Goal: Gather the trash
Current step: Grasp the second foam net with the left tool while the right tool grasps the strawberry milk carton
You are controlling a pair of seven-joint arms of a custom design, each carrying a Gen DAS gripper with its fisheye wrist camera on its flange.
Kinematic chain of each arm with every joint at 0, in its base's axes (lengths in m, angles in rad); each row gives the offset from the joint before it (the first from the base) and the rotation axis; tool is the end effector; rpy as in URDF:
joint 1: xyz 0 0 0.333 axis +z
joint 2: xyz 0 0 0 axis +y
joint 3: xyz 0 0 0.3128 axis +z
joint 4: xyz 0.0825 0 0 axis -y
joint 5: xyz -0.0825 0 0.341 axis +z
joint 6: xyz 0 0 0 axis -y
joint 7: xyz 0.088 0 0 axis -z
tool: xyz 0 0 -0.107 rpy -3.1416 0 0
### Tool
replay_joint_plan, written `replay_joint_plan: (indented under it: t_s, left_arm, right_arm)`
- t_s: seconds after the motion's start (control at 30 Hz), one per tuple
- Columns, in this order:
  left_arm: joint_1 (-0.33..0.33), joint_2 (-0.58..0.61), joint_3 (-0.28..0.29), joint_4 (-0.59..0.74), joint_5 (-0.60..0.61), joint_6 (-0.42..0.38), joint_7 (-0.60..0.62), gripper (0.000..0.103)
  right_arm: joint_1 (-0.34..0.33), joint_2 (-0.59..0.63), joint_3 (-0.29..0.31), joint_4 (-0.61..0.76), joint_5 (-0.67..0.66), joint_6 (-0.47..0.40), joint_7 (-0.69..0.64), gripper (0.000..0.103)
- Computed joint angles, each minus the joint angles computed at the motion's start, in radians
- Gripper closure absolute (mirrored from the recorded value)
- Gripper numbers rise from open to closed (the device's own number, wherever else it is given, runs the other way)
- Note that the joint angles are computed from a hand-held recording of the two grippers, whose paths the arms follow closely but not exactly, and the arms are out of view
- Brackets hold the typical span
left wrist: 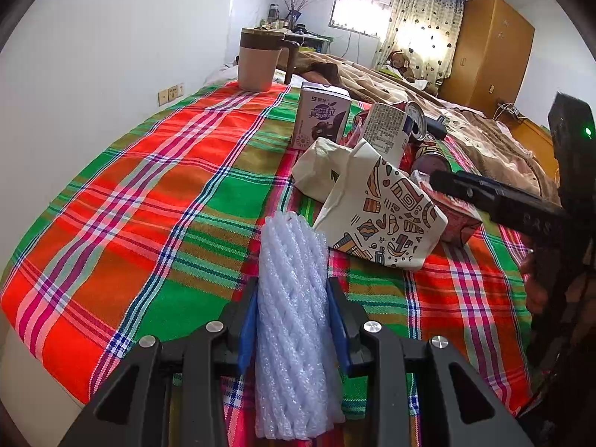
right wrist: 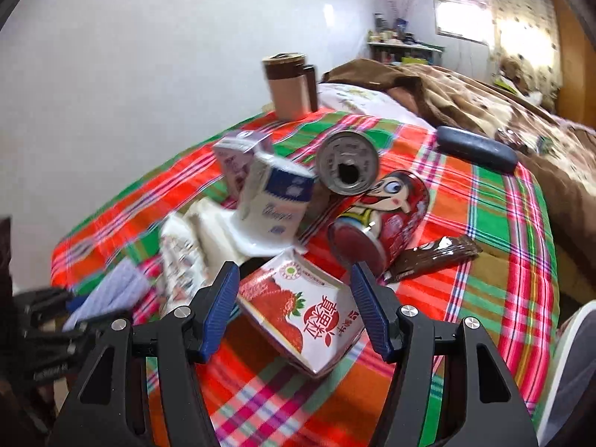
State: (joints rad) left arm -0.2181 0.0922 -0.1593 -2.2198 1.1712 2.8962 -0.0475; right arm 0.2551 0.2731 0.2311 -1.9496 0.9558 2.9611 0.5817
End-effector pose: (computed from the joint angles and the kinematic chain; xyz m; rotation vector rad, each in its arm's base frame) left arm 0.4694 -0.2435 0.4014 -1.9685 1.6528 -0.8210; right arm 0.5645 0.2236 0.4287 -2.0285 1.1274 -0.3395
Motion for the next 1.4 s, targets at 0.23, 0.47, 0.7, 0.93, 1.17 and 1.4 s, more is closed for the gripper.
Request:
replay_joint_plan:
  t_s: [0.23, 0.47, 0.7, 0.93, 1.17, 1.4]
  left_arm:
    - [0.001, 0.0, 0.001, 0.0, 0.003, -0.001, 0.001, 0.068]
    - [0.003, 0.0, 0.001, 0.0, -0.005, 0.006, 0.002, 0.068]
    - [0.005, 0.0, 0.003, -0.001, -0.007, 0.013, 0.009, 0.068]
    - [0.002, 0.001, 0.003, -0.001, 0.013, 0.012, -0.014, 0.068]
    - [0.0, 0.001, 0.0, 0.0, 0.004, 0.001, -0.008, 0.068]
    - [-0.005, 0.006, -0.001, 0.008, 0.01, -0.016, -0.003, 0.068]
  right_arm:
    - [0.03, -0.098, -0.046, -0.087, -0.133, -0.13, -0.01, 0.04]
    - [0.03, -0.039, -0.036, -0.032, -0.053, -0.036, -0.026, 0.039]
    - [-0.026, -0.019, -0.02, 0.005, 0.013, -0.201, -0.038, 0.037]
    - [0.007, -0.086, -0.044, -0.066, 0.041, -0.254, -0.136, 0.037]
    - [0.116, -0.074, -0.108, -0.113, -0.26, -0.057, 0.162, 0.037]
    - [0.075, -0.062, -0.082, -0.12, -0.362, -0.039, 0.319, 0.037]
